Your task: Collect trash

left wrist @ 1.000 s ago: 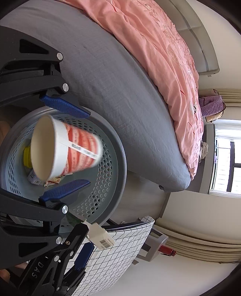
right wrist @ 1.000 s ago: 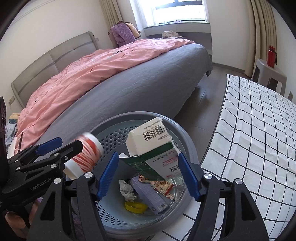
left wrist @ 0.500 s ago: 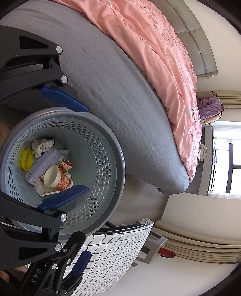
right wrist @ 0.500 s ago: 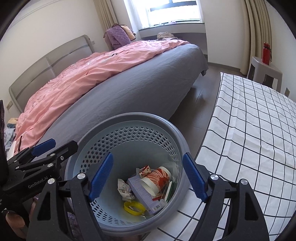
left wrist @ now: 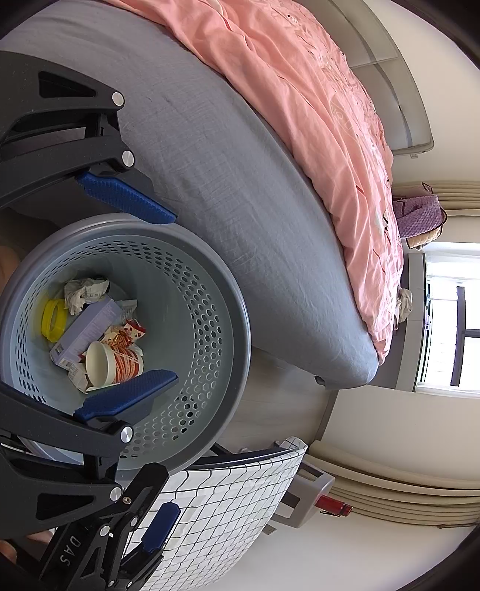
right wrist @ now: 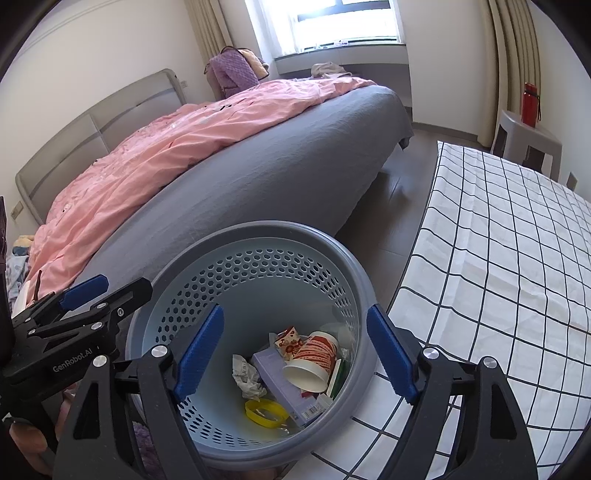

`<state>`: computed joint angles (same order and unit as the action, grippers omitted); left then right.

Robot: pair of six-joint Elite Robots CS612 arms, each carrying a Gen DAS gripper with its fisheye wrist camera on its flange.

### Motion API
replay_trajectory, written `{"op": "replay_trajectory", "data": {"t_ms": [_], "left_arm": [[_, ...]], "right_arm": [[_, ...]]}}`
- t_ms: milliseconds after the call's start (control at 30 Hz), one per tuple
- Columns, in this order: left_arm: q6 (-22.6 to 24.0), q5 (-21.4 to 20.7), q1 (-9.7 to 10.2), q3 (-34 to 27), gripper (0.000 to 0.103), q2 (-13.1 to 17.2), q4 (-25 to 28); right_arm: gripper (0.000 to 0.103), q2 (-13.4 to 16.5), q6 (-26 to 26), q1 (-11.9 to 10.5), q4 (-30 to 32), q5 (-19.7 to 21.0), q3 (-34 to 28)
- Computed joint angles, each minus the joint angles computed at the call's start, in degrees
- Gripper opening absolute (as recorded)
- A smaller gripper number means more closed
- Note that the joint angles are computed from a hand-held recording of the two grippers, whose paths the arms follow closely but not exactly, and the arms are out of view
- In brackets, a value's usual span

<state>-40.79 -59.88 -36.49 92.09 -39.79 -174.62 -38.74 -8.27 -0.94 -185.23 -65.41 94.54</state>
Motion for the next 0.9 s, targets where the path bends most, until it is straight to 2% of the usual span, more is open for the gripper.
{"op": "replay_trajectory", "data": {"t_ms": [900], "left_arm": [[0.13, 0.18, 0.10, 0.12, 0.080, -0.01, -0.19]], "right_arm": [[0.079, -0.11, -0.01, -0.06, -0.73, -0.10, 0.29]]}}
